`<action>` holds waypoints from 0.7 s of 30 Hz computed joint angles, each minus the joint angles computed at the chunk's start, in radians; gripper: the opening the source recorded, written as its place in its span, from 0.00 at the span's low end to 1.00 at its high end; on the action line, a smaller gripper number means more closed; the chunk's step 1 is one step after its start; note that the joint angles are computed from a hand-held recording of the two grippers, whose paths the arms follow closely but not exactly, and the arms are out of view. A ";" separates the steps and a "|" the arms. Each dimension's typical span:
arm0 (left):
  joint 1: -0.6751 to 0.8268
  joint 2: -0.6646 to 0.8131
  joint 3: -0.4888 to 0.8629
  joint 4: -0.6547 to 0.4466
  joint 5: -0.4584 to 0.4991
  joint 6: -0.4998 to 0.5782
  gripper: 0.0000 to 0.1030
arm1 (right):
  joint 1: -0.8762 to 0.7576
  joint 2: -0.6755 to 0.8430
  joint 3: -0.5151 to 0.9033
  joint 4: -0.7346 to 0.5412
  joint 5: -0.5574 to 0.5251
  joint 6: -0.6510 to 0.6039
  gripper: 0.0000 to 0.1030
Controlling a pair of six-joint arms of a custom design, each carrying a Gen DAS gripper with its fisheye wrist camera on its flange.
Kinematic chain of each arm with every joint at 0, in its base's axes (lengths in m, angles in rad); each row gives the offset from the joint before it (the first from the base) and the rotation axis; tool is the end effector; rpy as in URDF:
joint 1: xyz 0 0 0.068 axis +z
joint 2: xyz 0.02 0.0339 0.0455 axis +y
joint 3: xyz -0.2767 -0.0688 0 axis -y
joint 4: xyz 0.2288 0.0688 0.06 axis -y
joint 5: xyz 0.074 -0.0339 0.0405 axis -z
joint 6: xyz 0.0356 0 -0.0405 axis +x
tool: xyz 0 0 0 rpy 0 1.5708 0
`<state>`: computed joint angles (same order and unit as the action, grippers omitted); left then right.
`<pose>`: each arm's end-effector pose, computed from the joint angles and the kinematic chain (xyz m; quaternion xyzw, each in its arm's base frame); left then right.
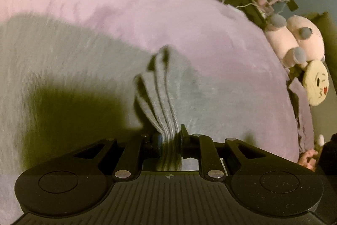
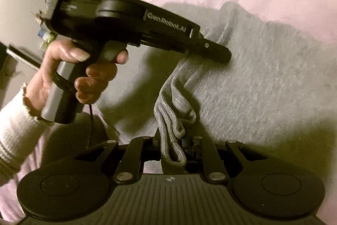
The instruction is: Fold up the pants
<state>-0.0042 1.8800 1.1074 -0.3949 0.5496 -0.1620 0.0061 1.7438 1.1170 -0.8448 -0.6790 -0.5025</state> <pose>0.3508 -0.0201 0.1644 -0.0201 0.9443 -0.2809 0.1700 0.2981 0.0242 0.1993 -0.2529 0.9073 0.3109 0.1270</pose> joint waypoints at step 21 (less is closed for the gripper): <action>0.089 -0.254 -0.225 0.273 -0.014 0.169 0.18 | 0.143 0.025 0.085 0.040 0.011 0.058 0.16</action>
